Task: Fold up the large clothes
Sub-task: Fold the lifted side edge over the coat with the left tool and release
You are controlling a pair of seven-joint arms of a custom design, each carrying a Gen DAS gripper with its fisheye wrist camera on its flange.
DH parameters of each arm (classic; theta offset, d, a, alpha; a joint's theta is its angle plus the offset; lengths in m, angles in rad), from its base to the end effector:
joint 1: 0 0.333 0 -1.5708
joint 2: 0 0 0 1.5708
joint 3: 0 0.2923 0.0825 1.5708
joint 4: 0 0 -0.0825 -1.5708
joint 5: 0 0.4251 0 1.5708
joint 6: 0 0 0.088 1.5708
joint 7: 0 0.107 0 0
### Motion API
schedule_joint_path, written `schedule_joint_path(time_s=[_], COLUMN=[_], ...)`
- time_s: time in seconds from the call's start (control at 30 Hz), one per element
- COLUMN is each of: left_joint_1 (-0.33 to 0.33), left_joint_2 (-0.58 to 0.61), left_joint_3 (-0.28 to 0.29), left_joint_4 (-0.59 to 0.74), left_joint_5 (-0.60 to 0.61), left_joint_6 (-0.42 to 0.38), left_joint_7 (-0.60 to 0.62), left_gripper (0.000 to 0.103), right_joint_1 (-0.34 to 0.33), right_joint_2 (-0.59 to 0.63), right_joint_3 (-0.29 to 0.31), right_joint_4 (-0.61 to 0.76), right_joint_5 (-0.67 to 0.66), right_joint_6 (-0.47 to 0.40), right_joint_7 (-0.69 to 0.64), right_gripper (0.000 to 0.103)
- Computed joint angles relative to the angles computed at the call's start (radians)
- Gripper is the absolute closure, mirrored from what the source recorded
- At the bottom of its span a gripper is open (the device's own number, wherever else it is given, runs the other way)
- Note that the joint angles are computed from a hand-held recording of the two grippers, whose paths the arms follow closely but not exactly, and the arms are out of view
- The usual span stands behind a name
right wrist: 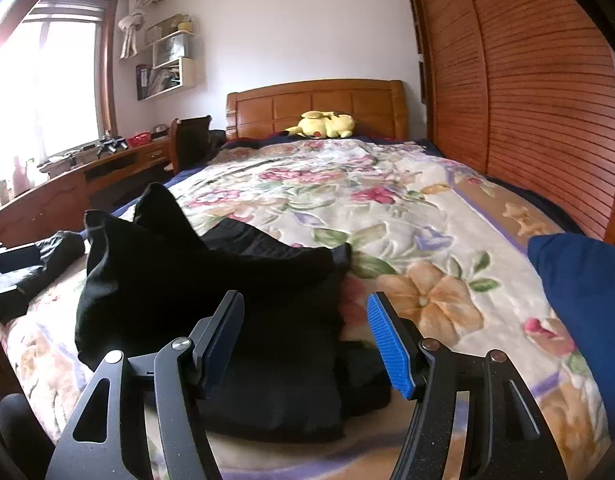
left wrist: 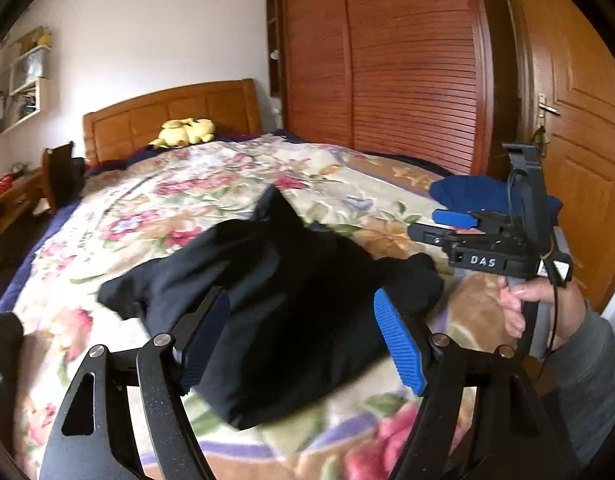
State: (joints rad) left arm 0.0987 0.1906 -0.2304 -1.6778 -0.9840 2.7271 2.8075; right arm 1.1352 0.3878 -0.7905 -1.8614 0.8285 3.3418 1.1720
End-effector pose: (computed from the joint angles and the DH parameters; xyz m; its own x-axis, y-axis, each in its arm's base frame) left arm 0.6990 -0.0492 0.5412 -0.5354 -0.8433 -0.0481 -0.3682 0.2843 -0.8852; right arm 0.6434 0.2096 0.4622 0.0853 -0.9946 -0.0590 -0.3654 0.0239 -0.9306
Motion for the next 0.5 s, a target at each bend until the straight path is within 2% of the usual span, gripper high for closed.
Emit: schedule_joint_path(time_s=[0.13,0.17,0.23,0.27,0.33,0.5], left_joint_1=[0.017,0.021,0.034,0.039,0.053,0.102], left_joint_2=[-0.007,-0.003,0.006,0.014,0.03,0.067], left_joint_3=[0.005,0.009,0.014,0.017,0.021,0.014], left_joint_4=[-0.03,-0.03,-0.029,-0.026,-0.021,-0.007], left_joint_5=[-0.048,-0.05,-0.059,-0.058,-0.041,0.001], left_joint_6=[0.069,0.077,0.091,0.099,0.116,0.144], left_joint_7=[0.042,0.041,0.035,0.027,-0.001,-0.061], left_gripper=[0.027,0.027,0.027,0.027,0.027,0.027], right_joint_1=[-0.099,-0.114,-0.082,-0.085,-0.113,-0.218], right_joint_2=[0.003,0.013,0.041,0.053,0.071,0.101], right_joint_3=[0.105,0.117,0.076,0.077,0.101,0.207], right_joint_4=[0.038,0.055,0.079,0.096,0.139,0.253], right_joint_5=[-0.054,-0.069,-0.089,-0.105,-0.141,-0.23], right_joint_6=[-0.011,-0.02,-0.044,-0.054,-0.08,-0.146], right_joint_7=[0.011,0.021,0.051,0.062,0.08,0.095], right_gripper=[0.037,0.037,0.037,0.037,0.037,0.037])
